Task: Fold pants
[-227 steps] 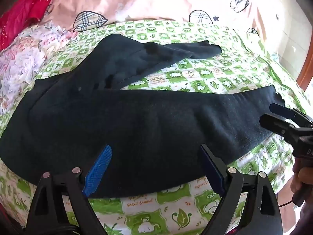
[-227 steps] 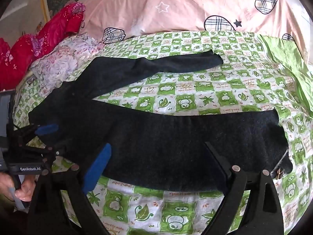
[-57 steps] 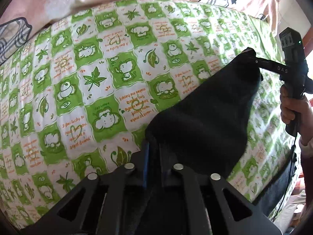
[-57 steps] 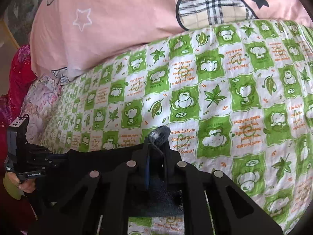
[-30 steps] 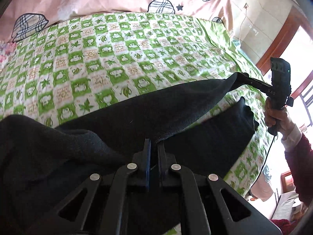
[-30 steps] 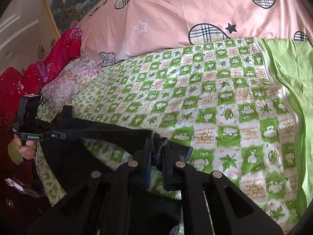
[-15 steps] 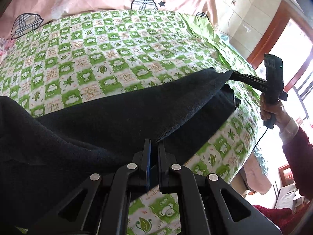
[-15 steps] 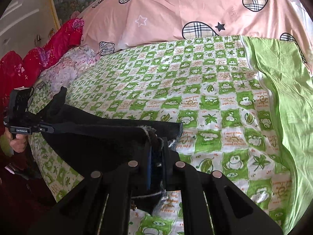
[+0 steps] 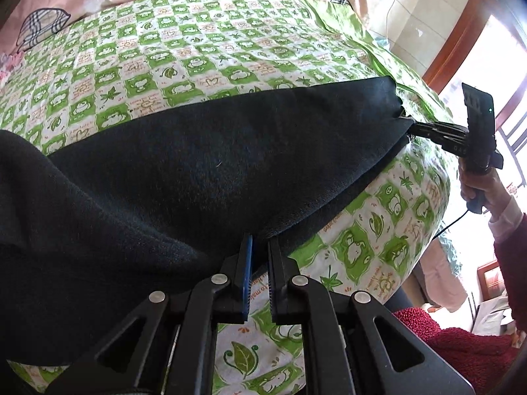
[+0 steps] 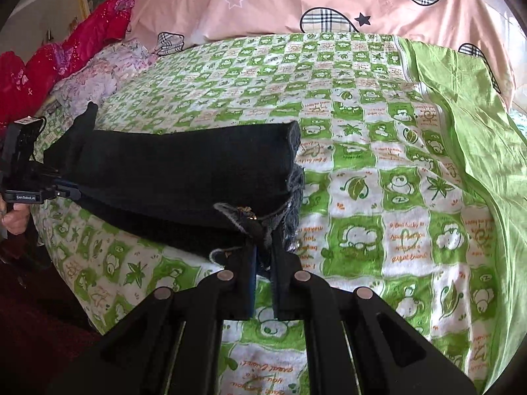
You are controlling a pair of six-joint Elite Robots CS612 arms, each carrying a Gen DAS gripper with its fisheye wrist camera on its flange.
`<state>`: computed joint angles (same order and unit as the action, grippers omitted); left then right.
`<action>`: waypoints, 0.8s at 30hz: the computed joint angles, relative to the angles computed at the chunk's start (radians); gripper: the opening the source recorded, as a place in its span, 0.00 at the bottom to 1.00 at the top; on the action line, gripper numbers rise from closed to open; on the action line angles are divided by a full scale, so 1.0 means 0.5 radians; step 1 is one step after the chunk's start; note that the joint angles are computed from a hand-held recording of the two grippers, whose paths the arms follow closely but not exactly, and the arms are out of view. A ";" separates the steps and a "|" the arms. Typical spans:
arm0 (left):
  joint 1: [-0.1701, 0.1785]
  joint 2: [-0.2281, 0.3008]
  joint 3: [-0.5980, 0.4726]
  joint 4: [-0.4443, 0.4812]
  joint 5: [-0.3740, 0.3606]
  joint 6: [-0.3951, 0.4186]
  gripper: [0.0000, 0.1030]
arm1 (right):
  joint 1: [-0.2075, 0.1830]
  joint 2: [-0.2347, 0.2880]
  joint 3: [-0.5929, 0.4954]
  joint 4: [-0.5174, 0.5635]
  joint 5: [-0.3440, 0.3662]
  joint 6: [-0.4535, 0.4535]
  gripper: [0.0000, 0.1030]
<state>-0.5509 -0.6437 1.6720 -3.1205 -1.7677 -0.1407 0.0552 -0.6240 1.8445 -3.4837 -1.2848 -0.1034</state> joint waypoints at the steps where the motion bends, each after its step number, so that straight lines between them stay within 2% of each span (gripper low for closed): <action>1: 0.003 0.001 0.000 0.001 -0.010 -0.014 0.12 | 0.001 -0.006 0.012 -0.006 -0.024 0.022 0.11; 3: 0.013 -0.007 0.010 -0.006 -0.040 -0.045 0.15 | 0.005 -0.030 0.037 0.008 -0.090 0.069 0.17; 5: 0.025 -0.020 0.029 -0.029 -0.066 -0.083 0.24 | 0.009 -0.054 0.076 -0.038 -0.151 0.111 0.39; 8: 0.036 -0.044 0.072 -0.082 -0.057 -0.172 0.32 | 0.002 -0.074 0.148 -0.247 -0.078 0.177 0.51; 12: 0.059 -0.073 0.120 -0.128 -0.055 -0.329 0.36 | 0.036 -0.064 0.136 -0.358 0.073 0.270 0.52; 14: 0.066 -0.102 0.147 -0.138 0.015 -0.399 0.50 | 0.070 -0.037 0.084 -0.362 0.195 0.295 0.52; 18: 0.113 -0.147 0.166 -0.133 0.106 -0.519 0.58 | 0.162 0.032 -0.078 -0.249 0.414 0.330 0.52; 21: 0.163 -0.176 0.107 0.050 0.198 -0.630 0.61 | 0.237 0.100 -0.234 -0.139 0.554 0.327 0.52; 24: 0.228 -0.185 -0.028 0.374 0.249 -0.749 0.61 | 0.302 0.163 -0.402 0.030 0.667 0.300 0.52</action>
